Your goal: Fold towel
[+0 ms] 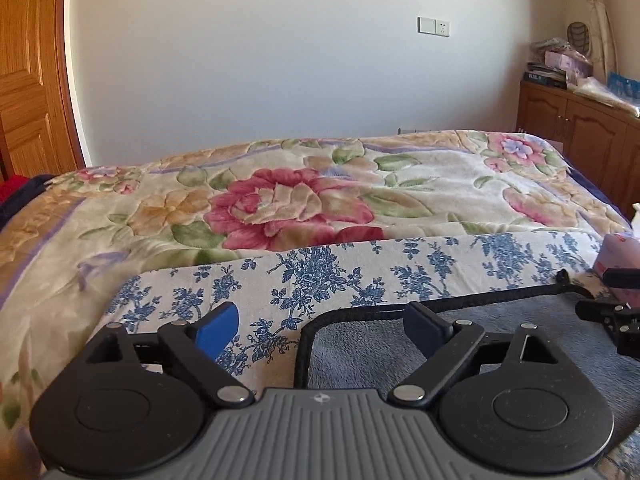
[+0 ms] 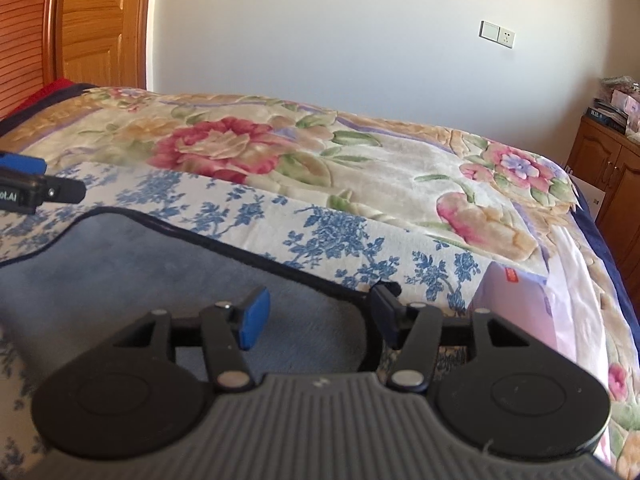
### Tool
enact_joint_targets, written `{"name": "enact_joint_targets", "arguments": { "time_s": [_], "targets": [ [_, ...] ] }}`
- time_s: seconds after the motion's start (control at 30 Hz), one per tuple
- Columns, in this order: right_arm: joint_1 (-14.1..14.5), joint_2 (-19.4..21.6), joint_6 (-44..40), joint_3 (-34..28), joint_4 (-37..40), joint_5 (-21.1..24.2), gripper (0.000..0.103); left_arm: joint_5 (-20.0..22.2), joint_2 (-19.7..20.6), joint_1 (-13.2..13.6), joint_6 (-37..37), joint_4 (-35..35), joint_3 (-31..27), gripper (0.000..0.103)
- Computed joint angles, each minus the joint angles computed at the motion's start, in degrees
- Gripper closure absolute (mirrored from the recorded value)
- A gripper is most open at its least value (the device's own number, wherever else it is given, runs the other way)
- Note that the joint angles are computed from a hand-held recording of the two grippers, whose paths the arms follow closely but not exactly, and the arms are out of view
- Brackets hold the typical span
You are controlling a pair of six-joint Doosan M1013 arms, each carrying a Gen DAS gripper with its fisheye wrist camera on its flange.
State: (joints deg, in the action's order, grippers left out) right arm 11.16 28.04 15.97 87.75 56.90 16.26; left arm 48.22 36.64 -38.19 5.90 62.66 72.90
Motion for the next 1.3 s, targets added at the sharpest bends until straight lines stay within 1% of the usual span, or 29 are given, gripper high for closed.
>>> {"name": "enact_joint_targets", "arguments": {
  "time_s": [0.13,0.37,0.57,0.7,0.83,0.97,1.07,1.13,1.2,1.3],
  "targets": [
    [-0.1,-1.7,-2.8,1.9,3.6,0.5,0.046,1.4,-1.0,-0.9,0.7,-0.5,0.3,0.008],
    [-0.5,-4.7,-5.2,4.6,7.3,0.8,0.045,3.3,-3.1,-2.7,1.7,-0.3,1.2,0.008],
    [-0.9,-7.2,-8.1,6.5,10.9,1.3,0.043,4.7,-4.8,-4.3,2.9,-0.8,1.9,0.007],
    [-1.2,-8.9,-11.3,7.8,14.7,1.5,0.042,5.7,-5.7,-5.5,2.6,-0.6,2.2,0.007],
    [-1.4,-10.5,-12.5,9.0,16.3,1.7,0.041,6.5,-6.6,-6.6,2.1,-0.2,2.5,0.006],
    [-1.6,-12.1,-13.5,10.2,17.8,1.7,0.035,7.5,-7.4,-7.7,1.2,0.8,2.7,0.002],
    [-1.9,-13.4,-13.2,11.3,18.5,1.8,0.024,9.6,-7.7,-8.8,0.2,2.0,2.7,0.000],
    [-2.1,-14.3,-14.1,12.3,19.7,1.6,0.020,10.3,-8.2,-9.4,-0.3,2.0,2.9,0.000],
    [-2.2,-15.2,-14.9,13.2,20.8,1.3,0.014,11.0,-8.6,-10.0,-0.8,2.3,3.2,0.000],
    [-2.6,-16.4,-14.3,14.3,21.2,1.6,0.013,12.2,-9.1,-10.9,-0.3,2.3,3.2,0.000]
  ]
}}
